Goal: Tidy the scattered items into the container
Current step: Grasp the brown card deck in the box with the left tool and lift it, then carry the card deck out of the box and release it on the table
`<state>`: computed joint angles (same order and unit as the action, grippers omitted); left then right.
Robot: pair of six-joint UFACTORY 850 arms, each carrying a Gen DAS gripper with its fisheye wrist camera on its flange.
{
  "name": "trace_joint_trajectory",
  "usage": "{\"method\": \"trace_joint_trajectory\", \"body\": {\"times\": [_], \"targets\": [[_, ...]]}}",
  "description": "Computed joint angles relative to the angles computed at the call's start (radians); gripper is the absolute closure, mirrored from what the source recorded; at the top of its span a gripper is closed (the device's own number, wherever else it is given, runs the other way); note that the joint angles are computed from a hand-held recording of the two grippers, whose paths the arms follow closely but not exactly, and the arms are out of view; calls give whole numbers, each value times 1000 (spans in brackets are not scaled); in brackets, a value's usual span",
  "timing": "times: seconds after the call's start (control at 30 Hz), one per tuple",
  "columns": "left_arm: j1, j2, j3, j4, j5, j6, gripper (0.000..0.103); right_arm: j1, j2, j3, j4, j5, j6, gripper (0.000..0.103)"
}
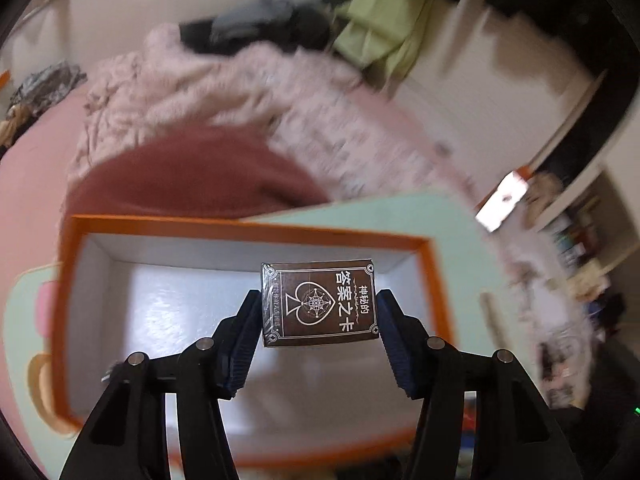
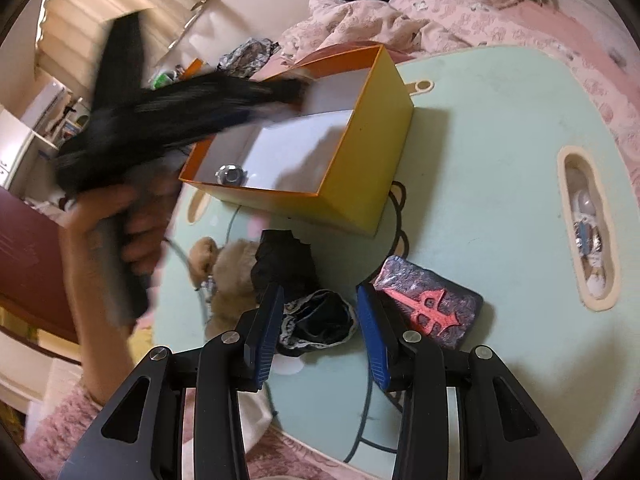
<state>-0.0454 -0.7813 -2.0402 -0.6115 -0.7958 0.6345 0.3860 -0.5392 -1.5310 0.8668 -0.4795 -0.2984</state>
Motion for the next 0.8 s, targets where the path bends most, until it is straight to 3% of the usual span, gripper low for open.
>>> {"method": "trace_joint_trajectory", "body": {"times": [0.07,0.13,0.3,0.37,0.6,0.8], "targets": [[44,116,154,-146,54,154,47,9,-3,-11,-43,3,26,63],[102,208,282,-277,60,282,47,15,-15,-34,-55,-7,33,63],[204,354,531,-381,193,379,46,25,-71,-127,-224,-15,194,63],[228,359,580,-386,200,381,46,28,-97,-167,-326,-13,299,63],[242,330,658,-365,227,354,46,31,-137,-223,-461,-19,450,63],[222,336,696,-374,264,405,47,68,-95,-234,-642,-22,579,63]]}}
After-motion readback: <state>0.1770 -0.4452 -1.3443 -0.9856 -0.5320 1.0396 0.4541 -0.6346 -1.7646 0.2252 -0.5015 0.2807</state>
